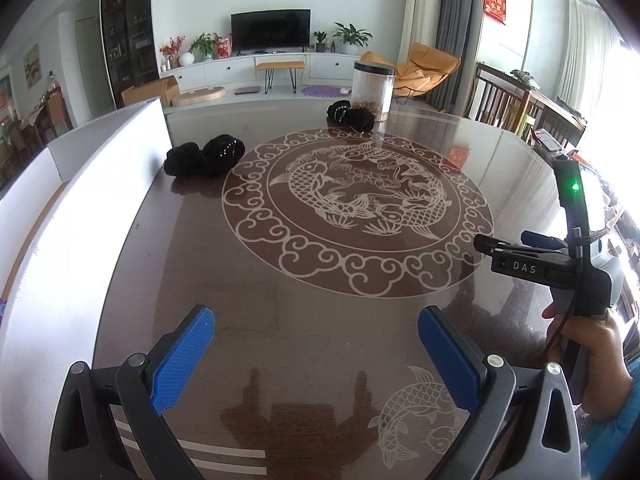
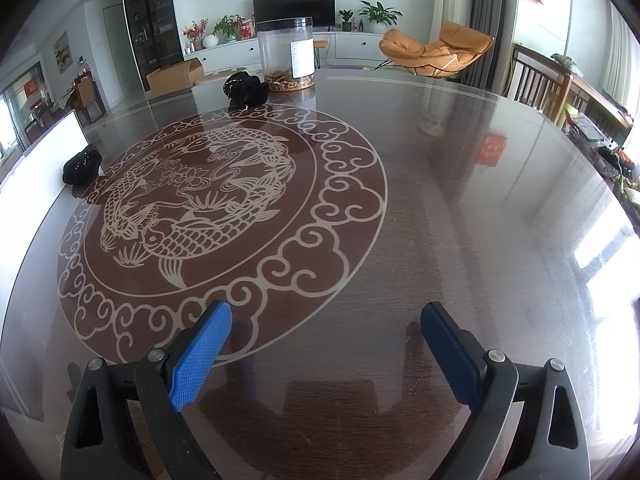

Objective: Organize objects
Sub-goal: 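Move both open tools back over the table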

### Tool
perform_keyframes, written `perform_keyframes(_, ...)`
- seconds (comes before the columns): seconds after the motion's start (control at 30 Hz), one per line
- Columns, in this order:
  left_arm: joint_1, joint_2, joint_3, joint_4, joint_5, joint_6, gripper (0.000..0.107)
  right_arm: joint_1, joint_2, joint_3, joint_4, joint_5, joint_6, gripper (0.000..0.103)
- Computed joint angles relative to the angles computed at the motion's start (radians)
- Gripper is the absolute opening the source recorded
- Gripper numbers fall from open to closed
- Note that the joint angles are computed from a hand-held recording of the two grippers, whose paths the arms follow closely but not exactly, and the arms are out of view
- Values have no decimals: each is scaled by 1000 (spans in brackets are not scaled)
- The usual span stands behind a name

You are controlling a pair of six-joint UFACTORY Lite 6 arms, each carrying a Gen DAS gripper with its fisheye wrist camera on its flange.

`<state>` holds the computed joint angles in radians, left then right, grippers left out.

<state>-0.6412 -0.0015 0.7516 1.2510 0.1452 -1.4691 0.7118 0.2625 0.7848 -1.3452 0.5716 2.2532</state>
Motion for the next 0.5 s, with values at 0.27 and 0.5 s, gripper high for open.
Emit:
perform_keyframes(0.27, 9, 75, 42, -14, -12, -1, 103, -6, -5, -12, -33, -15, 29, 96)
perform_keyframes(0.5, 46, 154, 71, 192, -12, -202, 103, -11, -9, -20, -59, -26, 49, 96)
